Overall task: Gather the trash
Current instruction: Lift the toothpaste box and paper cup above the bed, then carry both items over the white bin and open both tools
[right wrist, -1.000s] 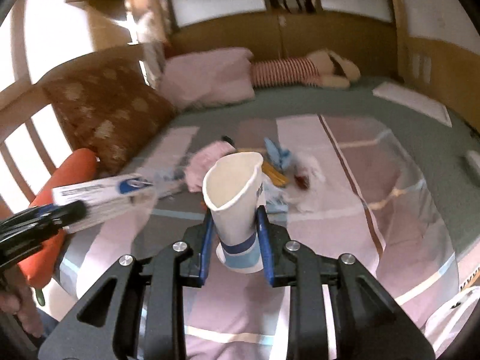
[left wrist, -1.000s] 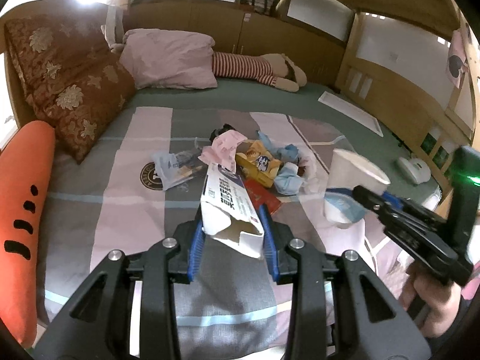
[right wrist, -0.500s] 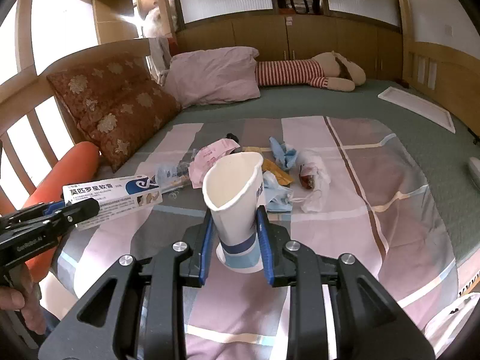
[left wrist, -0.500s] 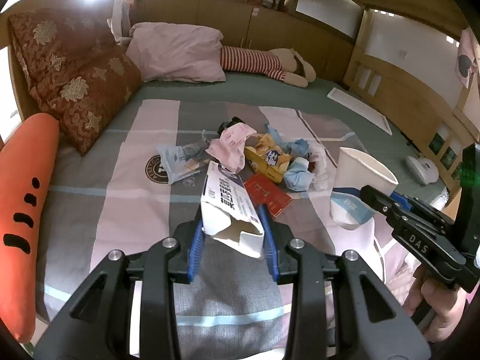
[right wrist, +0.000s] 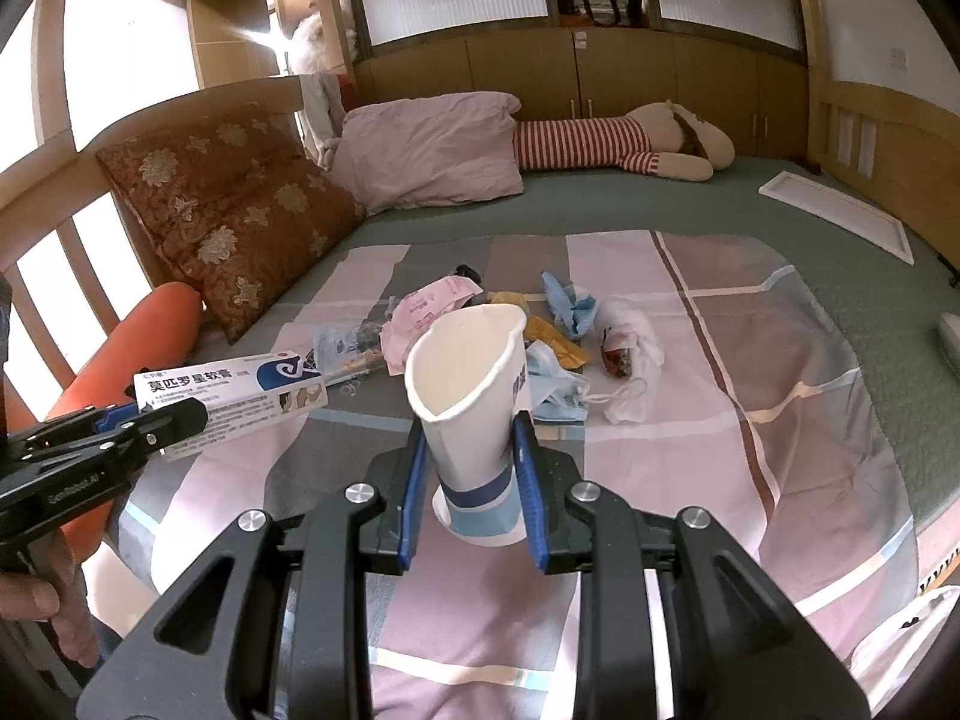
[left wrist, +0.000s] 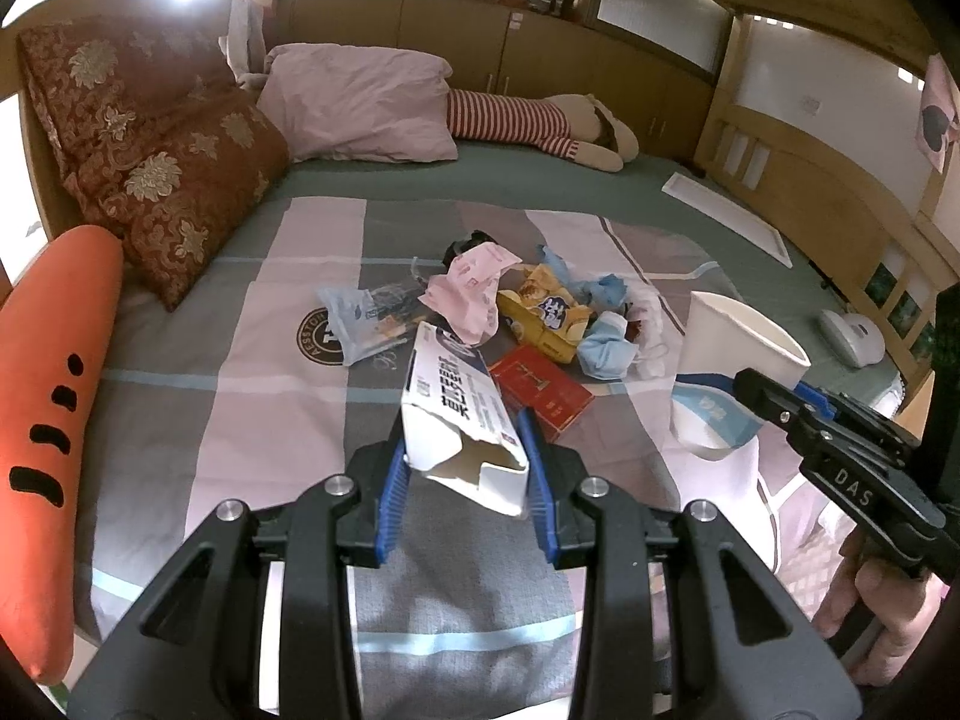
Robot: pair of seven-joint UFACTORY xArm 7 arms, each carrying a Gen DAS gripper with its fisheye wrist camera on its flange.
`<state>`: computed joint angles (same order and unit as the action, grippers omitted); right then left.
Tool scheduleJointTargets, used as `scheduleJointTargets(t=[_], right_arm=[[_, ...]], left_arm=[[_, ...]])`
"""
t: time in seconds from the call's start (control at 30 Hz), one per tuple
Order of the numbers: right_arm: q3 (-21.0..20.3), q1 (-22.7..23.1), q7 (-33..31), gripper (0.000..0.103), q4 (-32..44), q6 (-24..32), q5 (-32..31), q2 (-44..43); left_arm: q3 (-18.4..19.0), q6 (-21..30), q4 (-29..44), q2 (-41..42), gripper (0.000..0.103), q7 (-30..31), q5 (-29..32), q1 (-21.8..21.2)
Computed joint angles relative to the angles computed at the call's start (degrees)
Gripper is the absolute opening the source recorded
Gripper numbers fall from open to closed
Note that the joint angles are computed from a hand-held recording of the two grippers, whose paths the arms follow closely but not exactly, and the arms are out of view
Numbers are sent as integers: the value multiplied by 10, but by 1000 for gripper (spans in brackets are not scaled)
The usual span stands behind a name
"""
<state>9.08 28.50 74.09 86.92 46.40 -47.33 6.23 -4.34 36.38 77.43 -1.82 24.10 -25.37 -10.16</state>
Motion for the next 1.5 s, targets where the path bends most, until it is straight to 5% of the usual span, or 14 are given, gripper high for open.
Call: scheduleJointTargets(t=[0.3, 0.47, 0.67, 0.83, 0.97, 1.03, 1.07, 1.13, 1.17, 1.3, 1.5], right_arm=[[4, 5, 39, 28, -11, 3, -38, -22], [43, -5, 117, 28, -104, 42, -88, -146], [117, -19, 110, 28, -203, 215, -29, -333], [183, -45, 103, 28, -230, 378, 47, -438], [212, -70, 98, 29, -235, 448, 99, -489], [216, -81, 86, 35, -235, 470, 123, -505], [220, -87, 85, 40, -239, 478, 129, -518], [232, -112, 100, 83, -245, 476, 127, -539], [242, -127, 110, 89, -247, 468, 119, -547], [245, -156, 107, 92, -255, 412, 116, -555], [245, -220, 83, 93, -236, 229, 87, -463]], left_arm=[[0, -16, -15, -14, 35, 49, -43, -7], [3, 5, -22, -33, 35, 133, -116, -26], [-5, 128, -26, -95, 35, 264, -225, -83], [-41, 212, -22, -111, 36, 264, -229, -150], [-78, 269, -3, -86, 38, 239, -211, -194], [-94, 281, 16, -61, 48, 215, -184, -207], [-96, 283, 26, -51, 67, 204, -176, -210], [-98, 263, 32, -43, 83, 177, -165, -210], [-90, 249, 32, -45, 86, 174, -174, -204], [-60, 217, 51, -48, 96, 168, -184, -173], [-20, 97, 71, -35, 99, 83, -108, -93]])
